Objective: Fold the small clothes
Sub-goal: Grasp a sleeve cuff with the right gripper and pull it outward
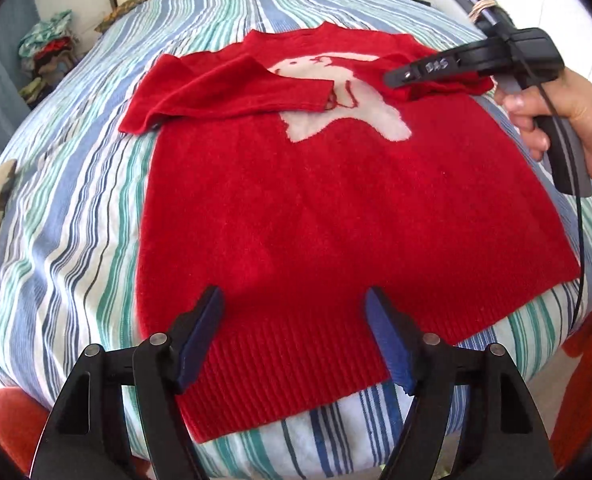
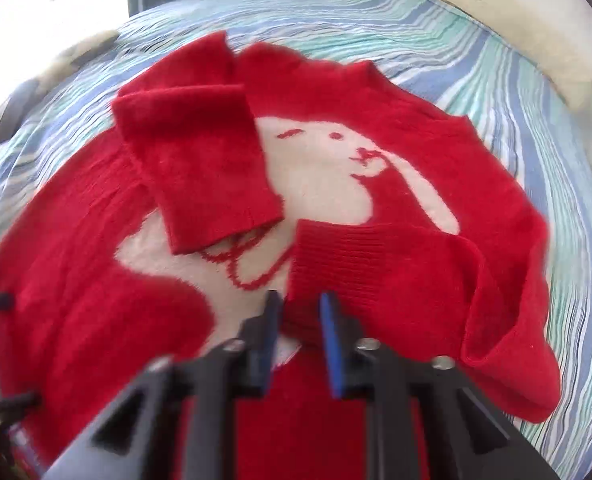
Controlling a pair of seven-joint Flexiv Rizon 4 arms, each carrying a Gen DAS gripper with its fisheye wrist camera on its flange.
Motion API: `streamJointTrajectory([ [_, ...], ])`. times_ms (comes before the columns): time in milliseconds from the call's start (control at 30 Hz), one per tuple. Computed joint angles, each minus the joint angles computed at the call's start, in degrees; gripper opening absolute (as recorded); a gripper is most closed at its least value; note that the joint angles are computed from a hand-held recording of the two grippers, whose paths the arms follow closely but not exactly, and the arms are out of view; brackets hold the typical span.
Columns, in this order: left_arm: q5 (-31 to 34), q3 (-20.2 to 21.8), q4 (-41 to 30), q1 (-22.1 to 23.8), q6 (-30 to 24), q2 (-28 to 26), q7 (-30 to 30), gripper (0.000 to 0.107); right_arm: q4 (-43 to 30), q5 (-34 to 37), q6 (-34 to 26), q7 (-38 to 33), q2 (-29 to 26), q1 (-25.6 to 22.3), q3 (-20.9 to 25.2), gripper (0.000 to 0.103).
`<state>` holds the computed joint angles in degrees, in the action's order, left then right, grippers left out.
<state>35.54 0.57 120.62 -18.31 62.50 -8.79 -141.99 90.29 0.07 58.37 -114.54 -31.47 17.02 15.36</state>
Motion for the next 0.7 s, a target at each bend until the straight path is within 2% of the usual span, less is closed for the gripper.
streamJointTrajectory([
  [67, 0.32, 0.20, 1.10, -0.06, 0.28, 1.49, -1.02, 0.077, -2.41, 7.28, 0.60, 1.57, 0.43, -4.61, 2.08, 0.006],
  [167, -1.26, -0.29, 2.50, 0.77, 1.09, 2.54, -0.84, 0.077, -4.89, 16.29, 1.11, 3.16, 2.95, -12.38, 2.42, 0.006],
  [267, -3.45, -0.99, 3.24, 1.35, 1.99, 2.92, -0.27, 0.077, -8.48, 24.62, -1.16, 6.64, 3.74, -20.76, 0.07, 0.006],
  [333, -4.72, -1.47, 3.07, 1.41, 2.42, 2.68, 0.04, 0.077, -9.74, 27.22, -1.44, 8.65, 2.94, -24.83, -2.67, 0.006],
  [467, -5.30, -2.22, 0.78, 0.40, 0.22, 1.41, 1.03, 0.077, -13.31, 30.16, -5.17, 12.37, -1.43, -31.21, -4.95, 0.006],
  [700, -4.69, -2.48, -1.49, -1.52, -4.06, 0.33, 1.45, 0.077, -14.94, 38.53, -9.10, 11.37, -4.29, -37.10, -1.62, 0.010],
])
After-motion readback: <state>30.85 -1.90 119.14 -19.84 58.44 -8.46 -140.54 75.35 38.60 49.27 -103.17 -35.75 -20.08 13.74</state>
